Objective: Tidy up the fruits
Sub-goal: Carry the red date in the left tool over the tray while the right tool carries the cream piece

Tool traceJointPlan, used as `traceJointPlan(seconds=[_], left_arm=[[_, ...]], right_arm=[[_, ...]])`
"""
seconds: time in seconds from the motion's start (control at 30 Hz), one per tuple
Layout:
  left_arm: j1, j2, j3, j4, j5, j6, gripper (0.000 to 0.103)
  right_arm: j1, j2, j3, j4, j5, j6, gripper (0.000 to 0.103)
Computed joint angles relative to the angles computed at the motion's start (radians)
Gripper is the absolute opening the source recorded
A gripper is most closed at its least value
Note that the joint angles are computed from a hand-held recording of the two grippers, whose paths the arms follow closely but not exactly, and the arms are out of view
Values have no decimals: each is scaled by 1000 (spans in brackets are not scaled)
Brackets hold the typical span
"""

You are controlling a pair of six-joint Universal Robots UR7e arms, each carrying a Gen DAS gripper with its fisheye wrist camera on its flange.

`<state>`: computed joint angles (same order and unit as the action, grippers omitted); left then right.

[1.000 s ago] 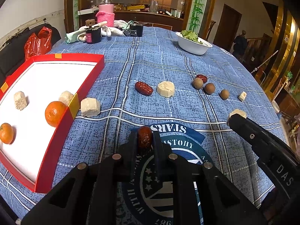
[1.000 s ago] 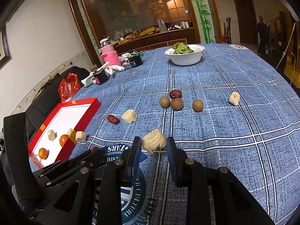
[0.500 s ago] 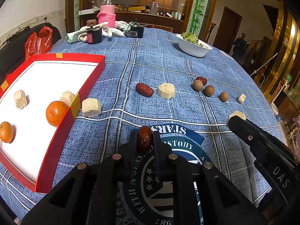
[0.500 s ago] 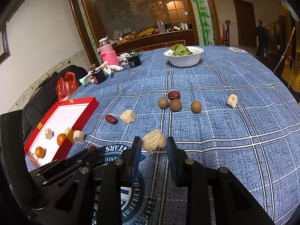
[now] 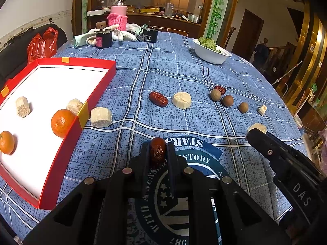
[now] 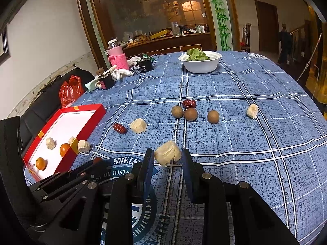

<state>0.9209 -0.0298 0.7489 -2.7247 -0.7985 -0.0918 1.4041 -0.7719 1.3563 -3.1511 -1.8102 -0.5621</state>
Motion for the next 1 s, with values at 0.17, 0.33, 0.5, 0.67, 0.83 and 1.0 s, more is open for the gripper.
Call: traceJointPlan(seconds=[0.17,0.33,0.5,0.67,0.83,1.0], left_arm=[[0,0,-1,3,3,-2,14],[-8,-24,33,1,31,-21,14],[-17,-109,144,-122,78,-18,14],[11,-148,157,-74,204,-118,14],[47,-164,139,19,273,-217,14],[68,-164,103,89,268,-260,14]], right_arm=[[1,0,1,-2,-2,-6,28],[6,2,1,-3,-3,-31,28],[21,-5,13,18,31,-62,28],[59,13,-19,94,100,-102,28],[106,80,-117,198,151,-146,28],[148,194,-293,337,151,-166,28]])
